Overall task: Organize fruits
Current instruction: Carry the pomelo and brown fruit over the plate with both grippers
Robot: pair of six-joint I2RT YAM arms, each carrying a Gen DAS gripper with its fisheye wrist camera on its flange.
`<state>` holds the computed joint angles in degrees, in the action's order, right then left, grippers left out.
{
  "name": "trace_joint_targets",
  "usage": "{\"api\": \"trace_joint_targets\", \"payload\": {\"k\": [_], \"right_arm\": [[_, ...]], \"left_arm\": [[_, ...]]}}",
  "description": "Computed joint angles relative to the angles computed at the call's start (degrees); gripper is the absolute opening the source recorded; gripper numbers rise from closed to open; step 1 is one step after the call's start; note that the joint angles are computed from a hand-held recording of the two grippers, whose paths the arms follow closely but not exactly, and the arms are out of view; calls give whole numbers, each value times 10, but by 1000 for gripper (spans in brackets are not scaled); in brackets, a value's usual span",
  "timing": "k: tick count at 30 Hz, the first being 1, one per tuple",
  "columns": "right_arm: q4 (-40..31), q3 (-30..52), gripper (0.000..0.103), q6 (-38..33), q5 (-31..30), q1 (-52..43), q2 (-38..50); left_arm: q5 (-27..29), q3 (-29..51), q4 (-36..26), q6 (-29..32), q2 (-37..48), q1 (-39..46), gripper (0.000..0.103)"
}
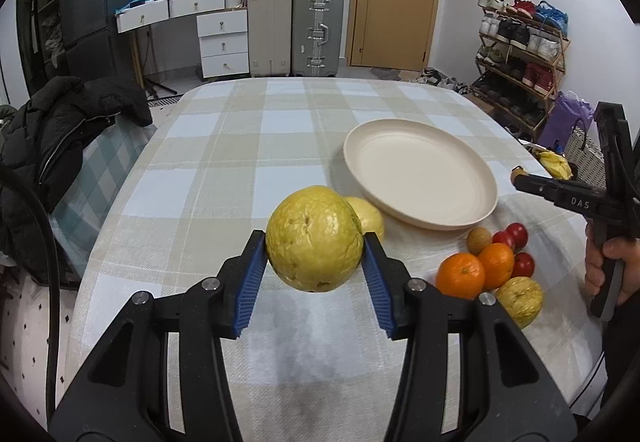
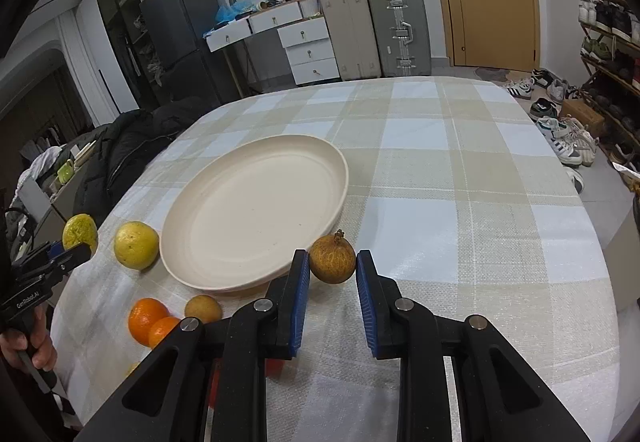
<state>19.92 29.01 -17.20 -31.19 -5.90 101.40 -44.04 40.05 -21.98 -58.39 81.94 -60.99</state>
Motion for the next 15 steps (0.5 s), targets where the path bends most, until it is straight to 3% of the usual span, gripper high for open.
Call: {"api": "trace_joint_targets", "payload": {"k": [15], "right_arm": [[-8, -25, 24, -9, -31, 6, -44]], "left_arm": [[22, 68, 71, 96, 59, 27, 45]]}}
